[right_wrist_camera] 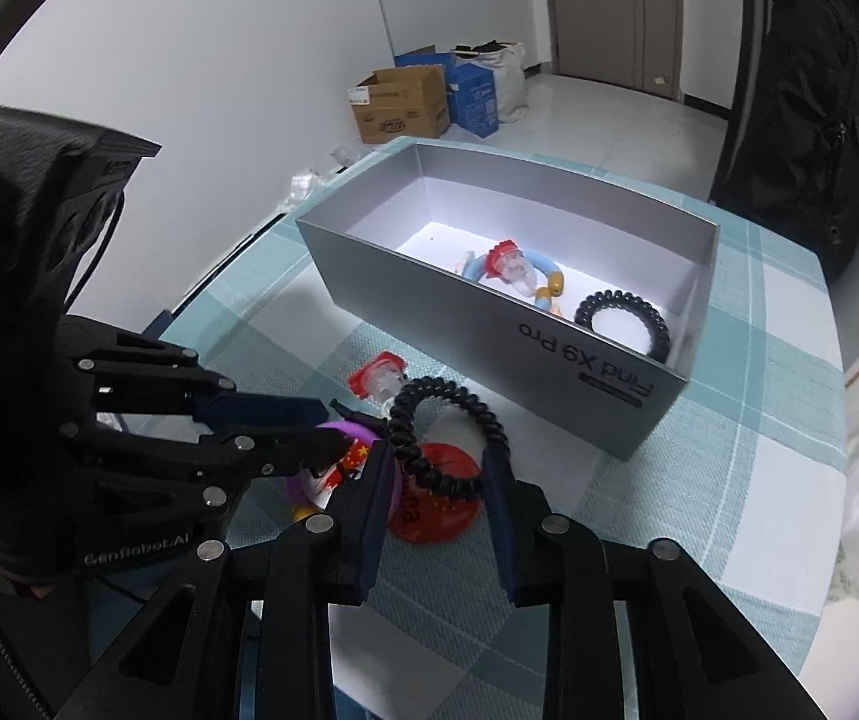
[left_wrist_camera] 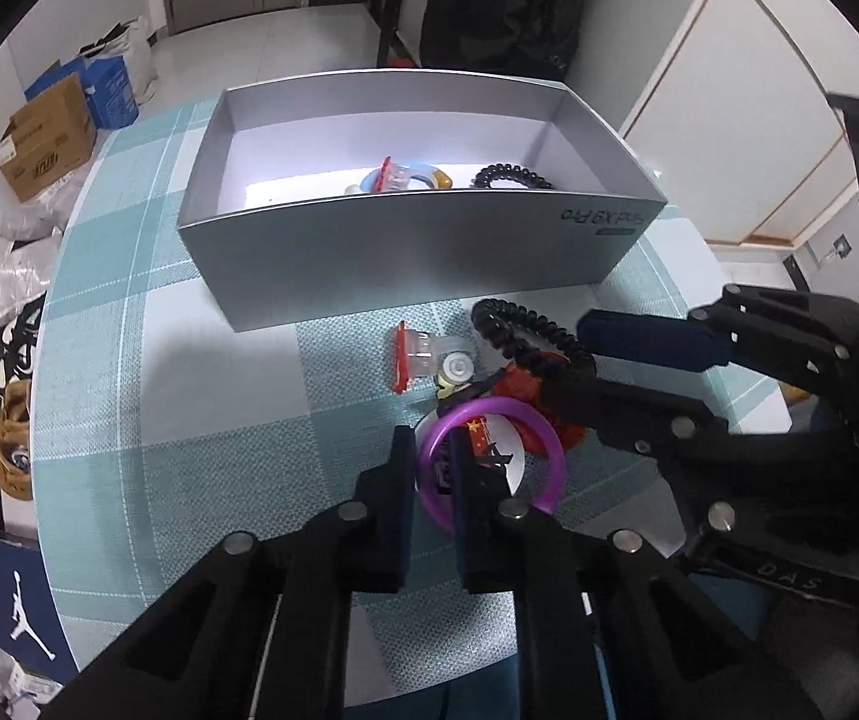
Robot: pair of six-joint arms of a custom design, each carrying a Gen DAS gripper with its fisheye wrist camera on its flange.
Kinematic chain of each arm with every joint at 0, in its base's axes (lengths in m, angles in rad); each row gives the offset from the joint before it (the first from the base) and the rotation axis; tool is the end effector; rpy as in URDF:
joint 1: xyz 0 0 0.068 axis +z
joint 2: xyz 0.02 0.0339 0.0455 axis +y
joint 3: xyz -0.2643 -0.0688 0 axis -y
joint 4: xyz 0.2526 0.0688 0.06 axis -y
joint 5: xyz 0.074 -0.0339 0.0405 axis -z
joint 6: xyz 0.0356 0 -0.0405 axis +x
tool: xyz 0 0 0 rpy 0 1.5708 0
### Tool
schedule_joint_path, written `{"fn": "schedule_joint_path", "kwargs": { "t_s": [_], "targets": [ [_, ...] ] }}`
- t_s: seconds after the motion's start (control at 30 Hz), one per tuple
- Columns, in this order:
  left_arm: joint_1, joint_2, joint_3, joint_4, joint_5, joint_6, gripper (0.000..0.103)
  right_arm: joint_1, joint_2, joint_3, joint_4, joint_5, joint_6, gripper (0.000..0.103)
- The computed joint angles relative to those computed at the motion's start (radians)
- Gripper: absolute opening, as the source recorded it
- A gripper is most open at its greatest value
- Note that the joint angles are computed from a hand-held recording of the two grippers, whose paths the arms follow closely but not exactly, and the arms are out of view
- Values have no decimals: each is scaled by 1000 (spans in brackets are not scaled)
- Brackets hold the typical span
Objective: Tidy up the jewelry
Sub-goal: 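Grasp a black coil hair tie with the right tool while the left tool grasps the purple ring, then carry the hair tie and purple ring into the grey box and open both tools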
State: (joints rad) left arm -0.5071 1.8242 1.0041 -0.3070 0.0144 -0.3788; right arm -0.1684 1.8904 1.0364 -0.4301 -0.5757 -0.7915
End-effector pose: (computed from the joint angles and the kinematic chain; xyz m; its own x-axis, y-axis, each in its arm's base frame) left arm 0.3053 -0.1702 0.1266 -0.9151 0.0854 -0.3940 0.1642 0.9715 -0.1708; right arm 0.3420 -0.0385 0.1138 -0.6566 -0.4937 -0.5702 -0.6806 0.7137 0.1658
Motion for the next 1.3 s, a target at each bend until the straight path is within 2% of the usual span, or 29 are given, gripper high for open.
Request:
{"fn": "schedule_joint_path", "kwargs": {
  "t_s": [0.1, 0.13, 0.5, 0.87, 1.3],
  "targets": [
    [4, 15, 17, -6, 16, -5, 5, 0, 6, 16, -16, -15, -4, 10],
    [11, 17, 15, 0, 32, -12, 4, -3, 6, 19, -21, -23, -8, 9],
    [32, -30, -16, 25, 27, -46, 3, -70, 41, 122, -141, -156, 51, 8],
    [68, -159, -117, 134, 64, -126, 3, -109, 12, 125, -174, -218, 44, 8],
    [119, -224, -148, 223, 98, -120, 3, -151, -25, 137, -153, -319, 121, 8]
  ]
}}
